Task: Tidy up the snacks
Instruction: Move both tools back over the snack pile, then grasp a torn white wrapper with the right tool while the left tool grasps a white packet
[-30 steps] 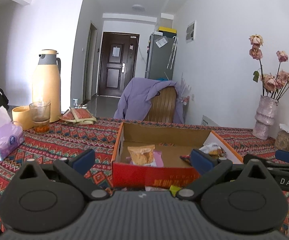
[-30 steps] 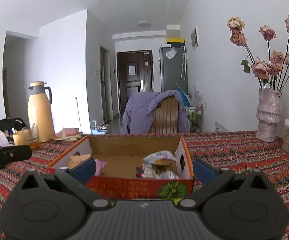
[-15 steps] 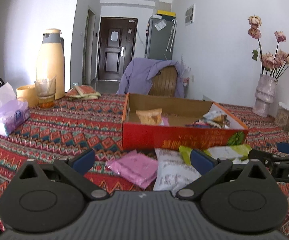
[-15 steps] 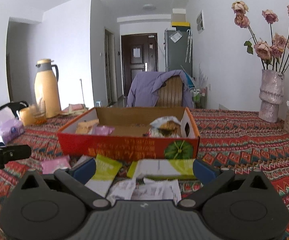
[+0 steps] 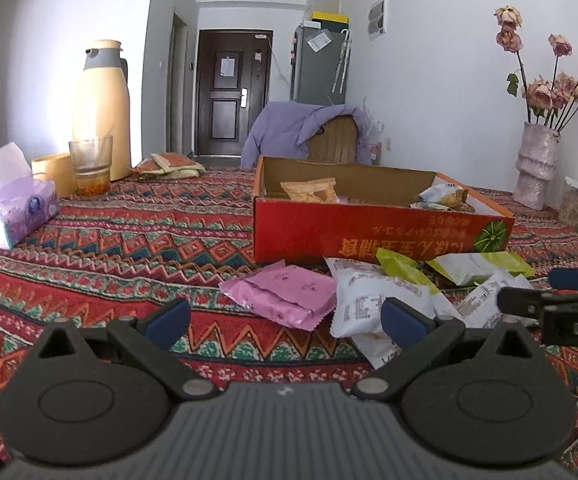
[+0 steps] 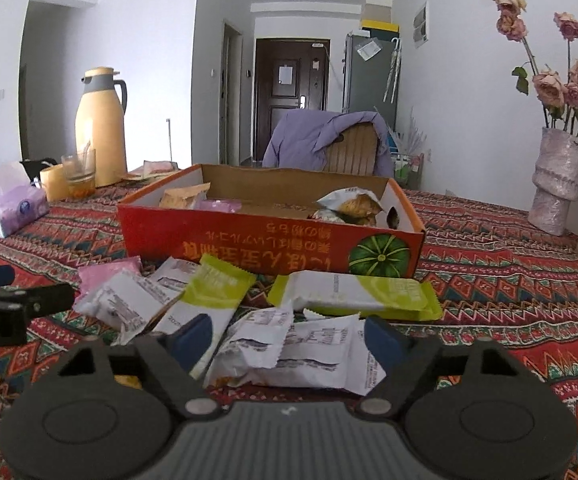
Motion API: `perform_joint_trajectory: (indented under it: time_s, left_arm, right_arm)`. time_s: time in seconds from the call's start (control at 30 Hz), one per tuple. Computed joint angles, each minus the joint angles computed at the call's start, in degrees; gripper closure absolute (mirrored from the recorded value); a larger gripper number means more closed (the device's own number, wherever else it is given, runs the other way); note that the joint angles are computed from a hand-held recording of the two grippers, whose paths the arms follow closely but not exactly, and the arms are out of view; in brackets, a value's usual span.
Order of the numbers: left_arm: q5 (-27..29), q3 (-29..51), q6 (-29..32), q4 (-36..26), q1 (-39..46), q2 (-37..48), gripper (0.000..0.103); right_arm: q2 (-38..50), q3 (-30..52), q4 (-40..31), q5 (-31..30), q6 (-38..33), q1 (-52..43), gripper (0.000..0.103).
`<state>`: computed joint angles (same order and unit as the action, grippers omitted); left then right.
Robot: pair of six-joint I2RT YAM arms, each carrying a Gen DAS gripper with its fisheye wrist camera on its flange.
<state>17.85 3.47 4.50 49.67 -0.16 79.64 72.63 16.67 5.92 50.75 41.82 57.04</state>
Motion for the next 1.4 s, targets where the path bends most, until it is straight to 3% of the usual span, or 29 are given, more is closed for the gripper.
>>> perform_joint_trajectory:
  time_s: [0.1, 0.17, 0.33, 0.7, 1.03, 1.23, 1.4]
  left_arm:
    - [2.2, 0.1, -0.4, 0.9, 1.5, 1.1, 0.000]
    - [3.1, 0.3, -0.7, 0.5, 2.3, 1.2, 0.000]
    - [4.3, 0.7, -1.0, -0.5, 3.2, 1.2, 0.000]
    - [4.8, 0.7, -1.4, -0.6, 3.6, 1.2, 0.000]
    - [4.1, 1.1, -1.7, -1.5, 3.1, 1.0, 0.000]
    - [2.1, 1.9, -1.3, -3.3, 1.9, 1.1, 0.000]
    - [-4.0, 1.1, -0.3, -3.6, -2.6, -1.4, 0.000]
  right_arm:
    - [2.4, 0.7, 2.5, -2.5, -1.7, -1.8, 0.043]
    - [3.9, 0.6, 5.5, -4.4, -3.0, -2.9, 0.044]
    - [7.4, 1.7, 9.2, -7.8, -5.0, -4.8, 0.062]
    - [11.6, 3.2, 11.8, -4.9, -8.2, -1.8, 0.086]
    - [4.6, -3.0, 16.3, 2.6, -7.5, -1.8, 0.087]
    - [1.7, -8.1, 23.4, -0.8, -7.1, -6.4, 0.087]
    - [2.6, -10.0, 28.6, -2.5, -8.1, -7.5, 0.086]
